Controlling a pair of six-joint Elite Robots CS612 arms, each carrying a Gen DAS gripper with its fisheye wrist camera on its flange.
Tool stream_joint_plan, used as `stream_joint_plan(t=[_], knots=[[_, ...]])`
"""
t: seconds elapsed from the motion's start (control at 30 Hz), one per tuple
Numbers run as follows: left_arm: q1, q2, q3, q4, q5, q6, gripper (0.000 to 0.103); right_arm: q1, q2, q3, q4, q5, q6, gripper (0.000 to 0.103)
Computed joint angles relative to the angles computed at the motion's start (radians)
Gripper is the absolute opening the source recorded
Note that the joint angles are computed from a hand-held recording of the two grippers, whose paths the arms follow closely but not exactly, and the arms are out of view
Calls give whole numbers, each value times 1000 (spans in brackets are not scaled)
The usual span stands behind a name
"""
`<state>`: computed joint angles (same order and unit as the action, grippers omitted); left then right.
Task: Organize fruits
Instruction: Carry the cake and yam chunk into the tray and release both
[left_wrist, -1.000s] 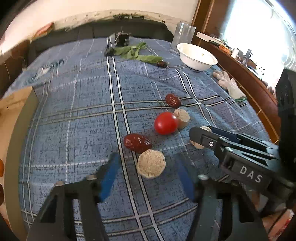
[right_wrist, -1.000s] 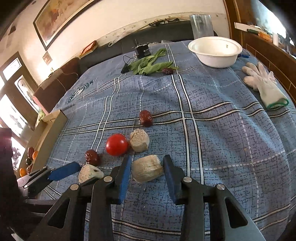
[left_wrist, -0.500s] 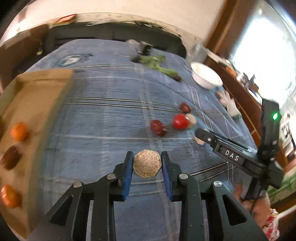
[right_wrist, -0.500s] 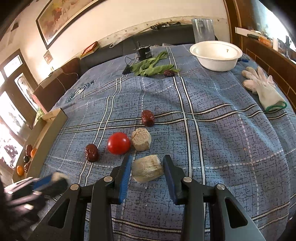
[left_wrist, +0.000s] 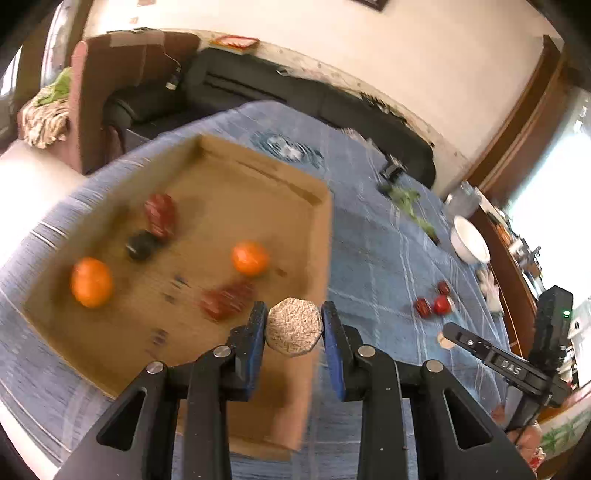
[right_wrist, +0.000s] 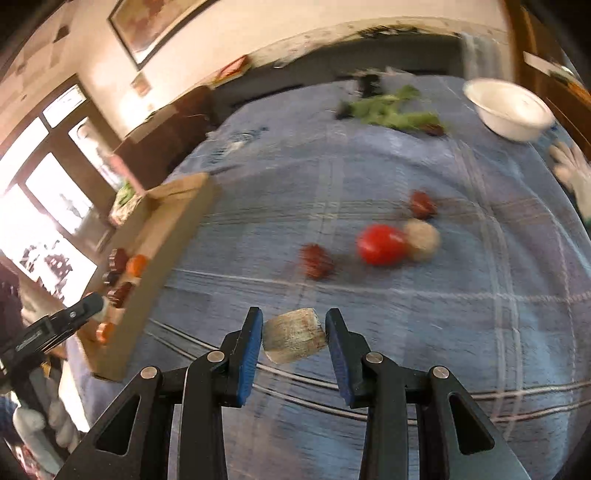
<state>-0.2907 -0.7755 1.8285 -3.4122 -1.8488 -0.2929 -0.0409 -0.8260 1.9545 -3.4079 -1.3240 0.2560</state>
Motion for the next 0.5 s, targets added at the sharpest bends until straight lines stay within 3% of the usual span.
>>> stream_joint_plan(t=[0.27,0.5], knots=[[40,-5,-81,149,48,89,29,90,14,-123,96,-40,-98,39],[47,39,-214,314,75,156,29,146,64,-247,188,-49,-162,39]])
